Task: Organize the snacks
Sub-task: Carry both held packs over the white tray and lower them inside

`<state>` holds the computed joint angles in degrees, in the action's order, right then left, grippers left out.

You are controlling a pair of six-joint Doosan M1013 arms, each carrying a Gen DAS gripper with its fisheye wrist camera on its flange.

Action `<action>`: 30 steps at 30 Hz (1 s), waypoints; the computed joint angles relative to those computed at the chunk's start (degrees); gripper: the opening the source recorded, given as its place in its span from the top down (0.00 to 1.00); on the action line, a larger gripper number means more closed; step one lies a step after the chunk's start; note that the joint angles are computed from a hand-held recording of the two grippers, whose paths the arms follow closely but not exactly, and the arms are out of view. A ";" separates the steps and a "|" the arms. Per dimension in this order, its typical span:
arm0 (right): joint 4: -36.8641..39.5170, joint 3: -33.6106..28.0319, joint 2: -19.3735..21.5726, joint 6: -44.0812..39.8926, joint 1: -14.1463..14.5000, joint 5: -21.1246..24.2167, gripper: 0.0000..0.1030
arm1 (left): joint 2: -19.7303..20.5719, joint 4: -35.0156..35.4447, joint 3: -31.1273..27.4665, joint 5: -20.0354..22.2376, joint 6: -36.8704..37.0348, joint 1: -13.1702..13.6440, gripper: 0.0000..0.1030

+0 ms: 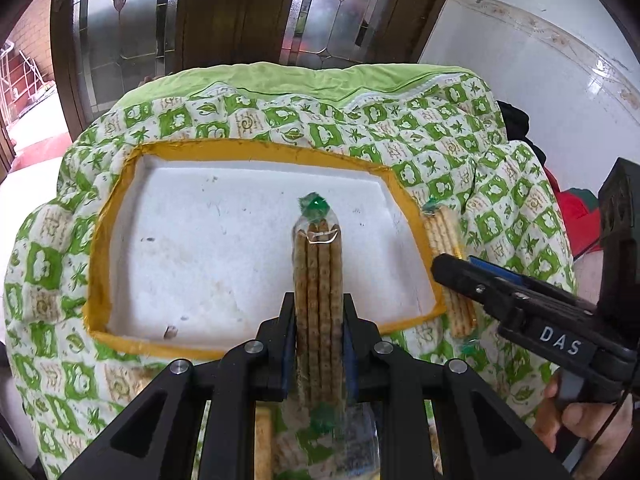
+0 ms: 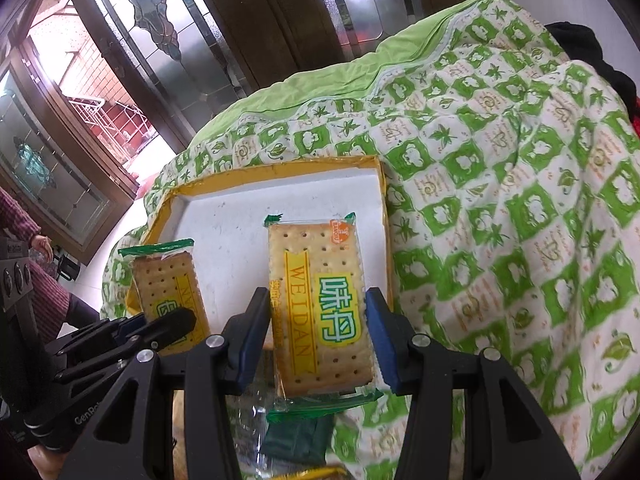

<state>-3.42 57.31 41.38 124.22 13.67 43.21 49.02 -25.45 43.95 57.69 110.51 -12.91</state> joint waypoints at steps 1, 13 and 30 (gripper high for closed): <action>0.36 -0.33 0.34 -0.11 -0.13 -0.39 0.54 | 0.43 -0.08 -0.71 0.18 -0.18 -0.03 0.81; 2.49 -4.56 3.87 -1.27 -1.31 0.38 0.54 | 5.20 -0.06 -8.11 2.55 -3.94 -0.34 0.81; 2.37 -9.55 8.10 -2.68 -1.31 3.77 0.54 | 8.92 -3.08 -12.31 3.30 -7.23 -0.24 0.81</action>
<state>-1.04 47.76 49.48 121.53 12.36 46.98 57.94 -28.53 31.64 60.99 103.28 -13.15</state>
